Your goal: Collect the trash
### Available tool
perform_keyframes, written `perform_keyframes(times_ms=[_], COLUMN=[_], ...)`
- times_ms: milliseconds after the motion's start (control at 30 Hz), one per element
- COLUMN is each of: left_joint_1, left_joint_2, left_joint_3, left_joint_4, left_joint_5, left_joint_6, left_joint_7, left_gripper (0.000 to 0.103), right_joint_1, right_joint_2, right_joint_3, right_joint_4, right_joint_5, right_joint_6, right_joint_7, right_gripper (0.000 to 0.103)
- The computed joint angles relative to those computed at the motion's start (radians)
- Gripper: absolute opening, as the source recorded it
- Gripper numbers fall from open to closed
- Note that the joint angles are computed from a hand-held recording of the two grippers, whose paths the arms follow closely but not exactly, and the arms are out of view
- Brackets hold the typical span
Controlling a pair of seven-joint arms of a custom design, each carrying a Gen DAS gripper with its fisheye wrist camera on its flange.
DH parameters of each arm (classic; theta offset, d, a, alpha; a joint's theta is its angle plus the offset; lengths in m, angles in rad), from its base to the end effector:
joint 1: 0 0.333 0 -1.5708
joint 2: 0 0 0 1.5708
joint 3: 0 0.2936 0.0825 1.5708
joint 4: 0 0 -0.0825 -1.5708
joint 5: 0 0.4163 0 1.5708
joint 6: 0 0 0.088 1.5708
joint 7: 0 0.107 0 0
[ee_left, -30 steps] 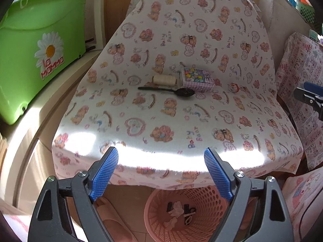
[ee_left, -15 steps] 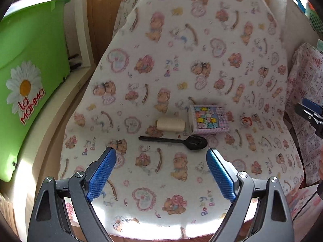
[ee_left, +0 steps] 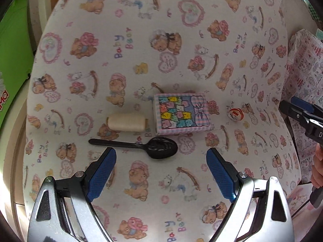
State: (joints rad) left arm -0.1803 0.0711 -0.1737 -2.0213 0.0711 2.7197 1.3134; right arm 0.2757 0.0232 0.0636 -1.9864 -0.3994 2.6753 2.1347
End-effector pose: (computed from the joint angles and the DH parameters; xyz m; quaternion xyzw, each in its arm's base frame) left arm 0.5991 -0.2224 0.4497 -0.6210 0.7201 -0.2658 0.1587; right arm 0.5954 0.2225 0.4905 -0.6855 0.6383 -0.2387 0.2563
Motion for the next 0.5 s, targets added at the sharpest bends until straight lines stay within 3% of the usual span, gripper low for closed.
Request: perform_keyframes(times_ms=[100,167,233,267,500], left_joint_1=[-0.022,-0.036,-0.046,-0.048,-0.014], left_joint_2=[0.035,0.054,0.065,0.07,0.008], left_joint_3=[0.015,0.025,0.034,0.038,0.024], left_joint_4=[0.042,0.059,0.064,0.066,-0.002], left_joint_5=[0.143,0.226,0.281,0.298,0.193], left_joint_6=[-0.042,-0.056,-0.06,-0.063,0.035], left_joint_7=[-0.096,-0.152,-0.197,-0.214,-0.154], left_gripper=[0.088,0.079,0.043,0.035,0.034], right_joint_1=[0.005,0.005,0.002,0.001,-0.001], right_joint_2=[0.015,0.02,0.022,0.023,0.023], right_joint_3=[0.003,0.003,0.003,0.003,-0.003], right_joint_4=[0.014,0.018,0.02,0.021,0.029], right_joint_5=[-0.005,0.02,0.067,0.082,0.087], right_joint_6=[-0.01,-0.001,0.01,0.012,0.019], right_joint_7=[0.002,-0.011,-0.038,-0.044,-0.029], right_gripper=[0.08,0.08,0.08,0.08,0.08])
